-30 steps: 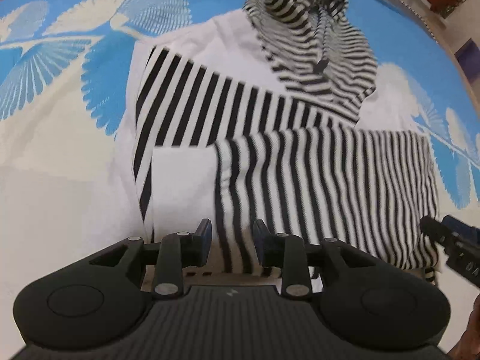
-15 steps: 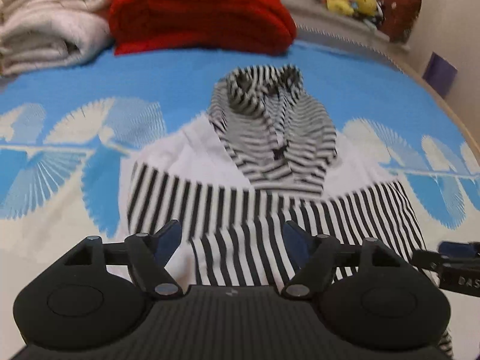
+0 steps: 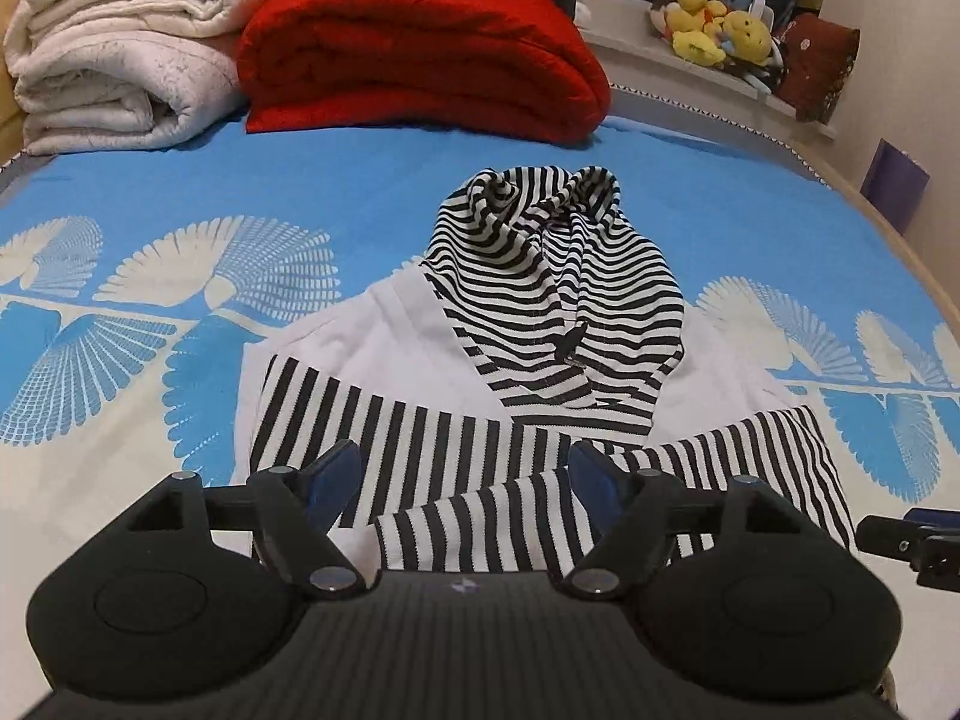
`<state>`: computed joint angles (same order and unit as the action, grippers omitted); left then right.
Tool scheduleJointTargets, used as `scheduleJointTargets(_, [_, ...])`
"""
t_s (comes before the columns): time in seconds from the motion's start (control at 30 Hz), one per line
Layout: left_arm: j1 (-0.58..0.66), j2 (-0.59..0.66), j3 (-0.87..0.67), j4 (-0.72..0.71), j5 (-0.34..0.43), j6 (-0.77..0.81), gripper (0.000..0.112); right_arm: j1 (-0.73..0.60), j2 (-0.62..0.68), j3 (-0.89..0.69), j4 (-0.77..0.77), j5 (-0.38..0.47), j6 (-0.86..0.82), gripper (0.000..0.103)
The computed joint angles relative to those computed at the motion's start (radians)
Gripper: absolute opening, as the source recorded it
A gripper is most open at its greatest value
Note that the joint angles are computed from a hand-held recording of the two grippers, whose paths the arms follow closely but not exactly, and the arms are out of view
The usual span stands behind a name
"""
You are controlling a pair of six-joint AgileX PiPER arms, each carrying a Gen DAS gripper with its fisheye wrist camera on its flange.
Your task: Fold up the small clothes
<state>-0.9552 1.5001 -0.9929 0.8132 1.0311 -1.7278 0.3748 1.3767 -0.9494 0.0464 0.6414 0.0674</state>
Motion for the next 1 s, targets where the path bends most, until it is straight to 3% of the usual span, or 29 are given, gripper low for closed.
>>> scheduleJointTargets(0.13, [0.008, 0.005, 0.002, -0.002, -0.017, 0.005, 0.080, -0.014, -0.001, -0.001, 0.007, 0.001, -0.010, 0.060])
scheduleJointTargets(0.23, [0.025, -0.003, 0.013, -0.021, -0.043, 0.027, 0.071, -0.024, 0.004, -0.002, 0.014, 0.001, -0.015, 0.060])
scheduleJointTargets(0.33, [0.054, -0.021, 0.026, -0.039, -0.054, 0.060, 0.046, -0.036, 0.006, -0.005, 0.026, 0.005, -0.024, 0.060])
scheduleJointTargets(0.4, [0.075, -0.034, 0.035, -0.029, -0.040, 0.079, 0.022, -0.050, 0.007, -0.012, 0.041, 0.008, -0.035, 0.060])
scheduleJointTargets(0.43, [0.091, -0.043, 0.041, -0.025, -0.037, 0.093, 0.020, -0.058, 0.007, -0.014, 0.048, 0.009, -0.041, 0.060])
scheduleJointTargets(0.6, [0.252, -0.028, 0.009, -0.016, -0.102, 0.221, 0.019, -0.117, 0.024, -0.045, 0.081, 0.011, -0.064, 0.060])
scheduleJointTargets(0.73, [0.443, 0.091, -0.130, -0.059, -0.224, 0.371, 0.019, -0.167, 0.050, -0.070, 0.092, 0.009, -0.092, 0.060])
scheduleJointTargets(0.87, [0.593, 0.291, -0.388, -0.176, -0.291, 0.589, 0.019, -0.193, 0.097, -0.094, 0.063, 0.008, -0.088, 0.060])
scheduleJointTargets(1.0, [0.686, 0.530, -0.732, -0.325, -0.271, 0.809, 0.019, -0.209, 0.135, -0.113, 0.053, 0.007, -0.089, 0.060])
